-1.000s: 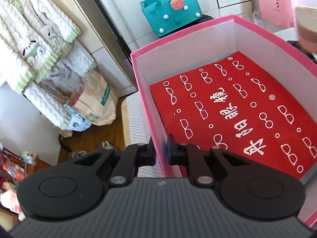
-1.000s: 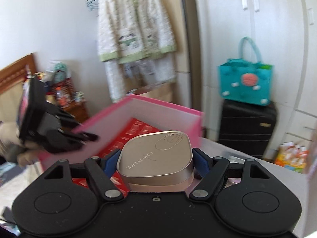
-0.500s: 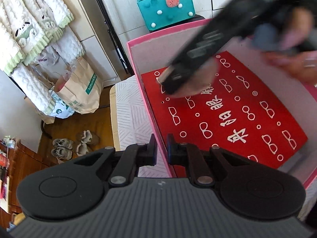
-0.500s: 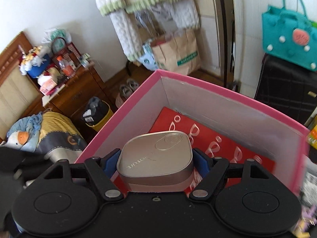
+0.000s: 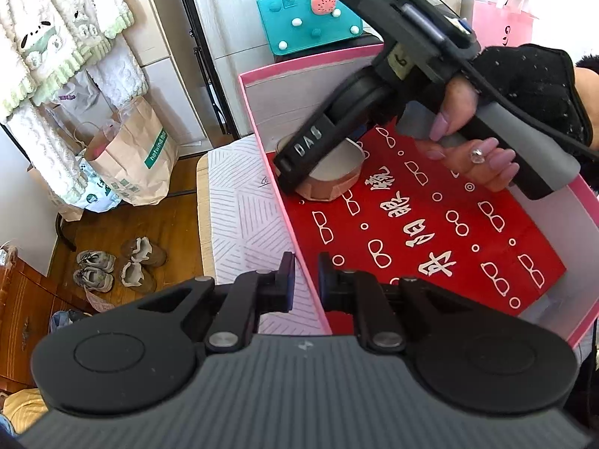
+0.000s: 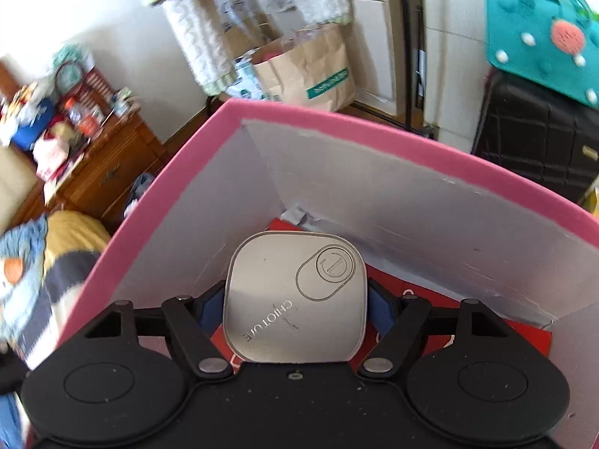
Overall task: Organize rigid objects
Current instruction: 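Carry the rose-gold case into the pink box and release it, then grasp the white pocket wifi router with the right gripper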
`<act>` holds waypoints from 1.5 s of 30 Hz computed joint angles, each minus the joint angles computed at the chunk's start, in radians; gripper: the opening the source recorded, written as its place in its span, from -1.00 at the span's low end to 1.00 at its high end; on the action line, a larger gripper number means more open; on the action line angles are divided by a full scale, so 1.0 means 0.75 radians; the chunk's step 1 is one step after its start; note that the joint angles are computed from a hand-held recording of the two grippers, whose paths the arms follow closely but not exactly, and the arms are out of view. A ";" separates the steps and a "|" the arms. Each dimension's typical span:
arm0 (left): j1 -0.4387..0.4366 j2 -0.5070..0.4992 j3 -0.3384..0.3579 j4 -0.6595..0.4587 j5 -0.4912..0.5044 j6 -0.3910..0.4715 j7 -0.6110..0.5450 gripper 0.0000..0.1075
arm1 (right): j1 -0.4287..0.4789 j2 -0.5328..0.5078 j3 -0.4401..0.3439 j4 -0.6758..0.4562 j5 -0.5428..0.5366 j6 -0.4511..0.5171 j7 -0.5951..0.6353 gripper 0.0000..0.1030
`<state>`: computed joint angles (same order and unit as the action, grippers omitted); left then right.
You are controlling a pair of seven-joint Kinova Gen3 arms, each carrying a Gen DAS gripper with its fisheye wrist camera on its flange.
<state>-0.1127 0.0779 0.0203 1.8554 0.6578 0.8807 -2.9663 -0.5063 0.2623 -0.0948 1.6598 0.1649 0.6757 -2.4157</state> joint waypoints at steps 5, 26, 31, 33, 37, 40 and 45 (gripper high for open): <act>-0.001 0.004 -0.003 -0.012 -0.009 0.017 0.025 -0.78 | 0.121 -0.029 -0.022 0.027 -0.213 -0.034 -0.049 0.62; -0.009 -0.036 -0.018 0.023 0.023 0.008 0.018 -0.78 | 0.234 -0.910 -0.503 0.384 0.115 0.467 -0.379 0.66; 0.018 -0.060 -0.017 0.058 0.009 -0.054 0.039 -0.78 | 0.310 -1.079 -0.633 0.555 0.048 0.481 -0.453 0.70; 0.028 -0.066 -0.018 0.062 0.001 -0.064 0.059 -0.78 | 0.353 -1.120 -0.698 0.604 0.004 0.500 -0.485 0.70; 0.044 -0.073 -0.018 0.065 -0.021 -0.081 0.104 -0.78 | 0.453 -1.180 -0.837 0.694 -0.051 0.498 -0.541 0.71; 0.060 -0.084 -0.015 0.071 -0.046 -0.104 0.138 -0.78 | 0.584 -1.192 -1.017 0.705 -0.036 0.546 -0.576 0.83; 0.079 -0.092 -0.015 0.072 -0.082 -0.121 0.179 -0.77 | 0.730 -1.248 -1.170 0.736 -0.053 0.560 -0.546 0.95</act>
